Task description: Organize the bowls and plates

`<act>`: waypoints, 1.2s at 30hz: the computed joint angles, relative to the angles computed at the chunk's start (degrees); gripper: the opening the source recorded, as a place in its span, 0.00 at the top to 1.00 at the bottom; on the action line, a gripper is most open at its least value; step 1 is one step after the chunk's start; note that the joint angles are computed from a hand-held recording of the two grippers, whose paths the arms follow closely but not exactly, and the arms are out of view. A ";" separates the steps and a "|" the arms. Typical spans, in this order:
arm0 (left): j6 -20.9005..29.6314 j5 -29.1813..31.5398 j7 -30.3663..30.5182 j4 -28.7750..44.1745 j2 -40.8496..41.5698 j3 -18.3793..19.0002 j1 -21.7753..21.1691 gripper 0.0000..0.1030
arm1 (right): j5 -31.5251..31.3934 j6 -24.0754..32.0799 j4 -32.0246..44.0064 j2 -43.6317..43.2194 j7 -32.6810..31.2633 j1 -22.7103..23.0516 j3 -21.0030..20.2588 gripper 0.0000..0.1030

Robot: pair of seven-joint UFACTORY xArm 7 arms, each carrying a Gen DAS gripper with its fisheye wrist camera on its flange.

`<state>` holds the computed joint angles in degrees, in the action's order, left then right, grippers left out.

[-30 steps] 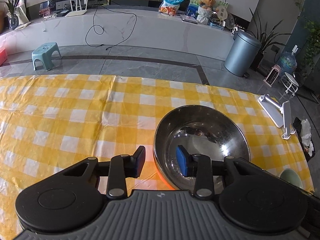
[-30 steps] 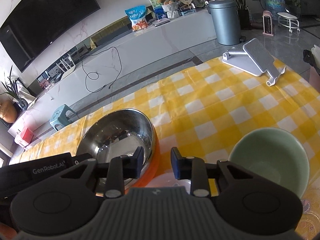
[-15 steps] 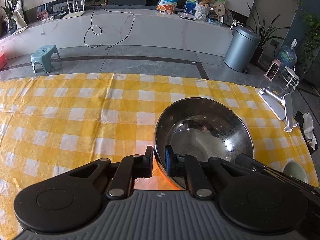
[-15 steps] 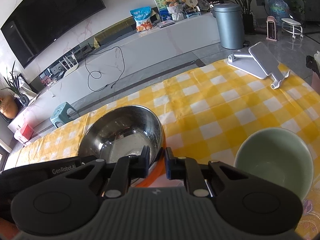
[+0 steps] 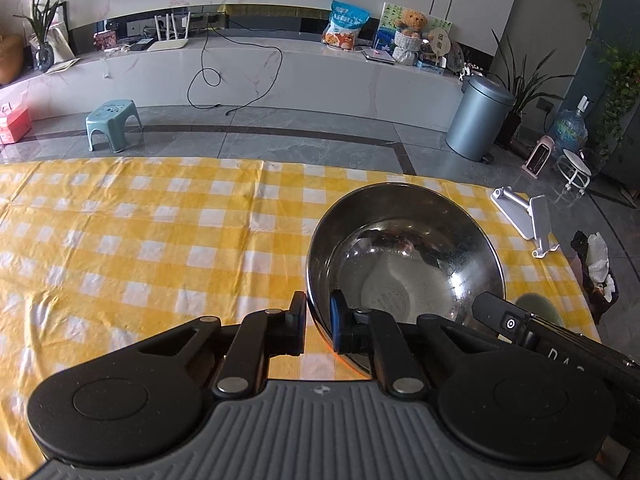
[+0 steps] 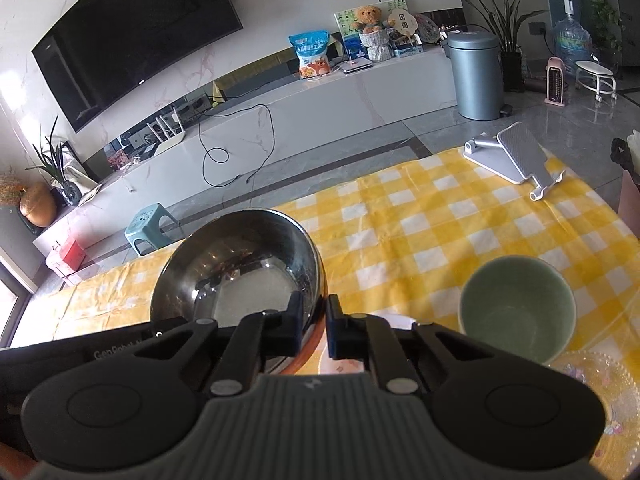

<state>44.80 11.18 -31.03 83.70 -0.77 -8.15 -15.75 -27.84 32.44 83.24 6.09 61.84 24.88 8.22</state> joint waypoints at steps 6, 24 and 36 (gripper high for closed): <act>1.63 -1.65 -3.11 -7.52 -10.57 -0.49 1.36 0.88 | 1.67 1.90 -5.15 -7.51 1.93 0.98 3.27 0.92; 7.79 -11.12 -2.98 -29.07 -38.68 0.07 6.15 0.87 | 7.48 7.01 -11.90 -17.70 3.22 3.13 13.63 0.92; 7.31 -16.36 -2.43 -39.09 -47.67 1.18 6.11 0.87 | 9.94 8.20 -15.60 -20.48 5.53 3.66 15.45 0.92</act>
<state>52.11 -5.17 -33.46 44.61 -48.44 -6.96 -9.63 -17.90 40.64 67.65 -14.40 67.38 28.54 23.67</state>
